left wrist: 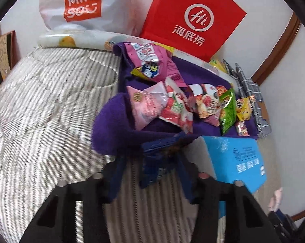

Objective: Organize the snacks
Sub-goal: 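Lift the pink packet with the right tool while the left tool grasps the blue cookie bag, then hold the pink packet in the right tool while the left tool lifts the blue bag toward the towel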

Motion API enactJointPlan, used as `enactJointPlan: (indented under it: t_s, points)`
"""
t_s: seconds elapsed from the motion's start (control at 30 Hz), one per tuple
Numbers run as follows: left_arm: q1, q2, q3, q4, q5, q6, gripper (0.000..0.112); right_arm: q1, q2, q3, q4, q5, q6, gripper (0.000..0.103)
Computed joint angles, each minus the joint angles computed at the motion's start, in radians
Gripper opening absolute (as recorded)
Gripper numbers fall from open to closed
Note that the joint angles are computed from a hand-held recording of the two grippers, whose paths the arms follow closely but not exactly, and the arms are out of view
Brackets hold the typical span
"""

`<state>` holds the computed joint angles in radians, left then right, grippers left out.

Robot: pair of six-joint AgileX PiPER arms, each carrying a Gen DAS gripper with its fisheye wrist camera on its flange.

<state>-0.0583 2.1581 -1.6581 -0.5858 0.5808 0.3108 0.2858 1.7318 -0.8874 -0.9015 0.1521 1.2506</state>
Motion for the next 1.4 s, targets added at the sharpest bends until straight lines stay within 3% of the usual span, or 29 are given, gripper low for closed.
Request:
enactJointPlan:
  t_s: [0.07, 0.2, 0.37, 0.5, 0.7, 0.9, 1.07, 1.2, 1.3, 1.4]
  points:
    - [0.004, -0.001, -0.003, -0.037, 0.020, 0.031, 0.025, -0.026, 0.012, 0.004, -0.013, -0.014, 0.015, 0.036]
    - [0.009, -0.031, 0.031, -0.050, 0.015, 0.062, 0.017, -0.051, 0.017, 0.002, 0.048, -0.012, -0.036, 0.036]
    - [0.028, -0.103, 0.123, -0.076, 0.003, 0.122, 0.016, -0.031, 0.018, 0.000, -0.072, 0.014, 0.098, 0.036]
    - [0.062, -0.189, 0.224, -0.130, 0.020, 0.188, 0.016, -0.014, 0.026, -0.009, -0.038, 0.029, 0.072, 0.036]
    - [0.100, -0.323, 0.380, -0.137, 0.043, 0.208, 0.016, 0.033, -0.010, 0.032, -0.207, 0.038, 0.253, 0.036]
    - [0.096, -0.385, 0.452, -0.085, 0.051, 0.164, 0.016, 0.052, -0.024, 0.051, -0.245, 0.026, 0.290, 0.036]
    - [0.068, -0.373, 0.442, -0.005, 0.033, 0.070, 0.017, 0.043, 0.010, 0.037, -0.138, -0.004, 0.161, 0.036]
    - [0.054, -0.326, 0.404, 0.043, 0.016, 0.005, 0.018, 0.048, 0.032, 0.033, -0.207, -0.017, 0.226, 0.037]
    - [0.057, -0.302, 0.378, 0.053, 0.019, -0.013, 0.021, 0.046, 0.048, 0.020, -0.166, -0.023, 0.182, 0.038]
    - [0.065, -0.286, 0.356, 0.056, 0.039, -0.019, 0.030, 0.054, 0.047, 0.022, -0.338, -0.013, 0.350, 0.040]
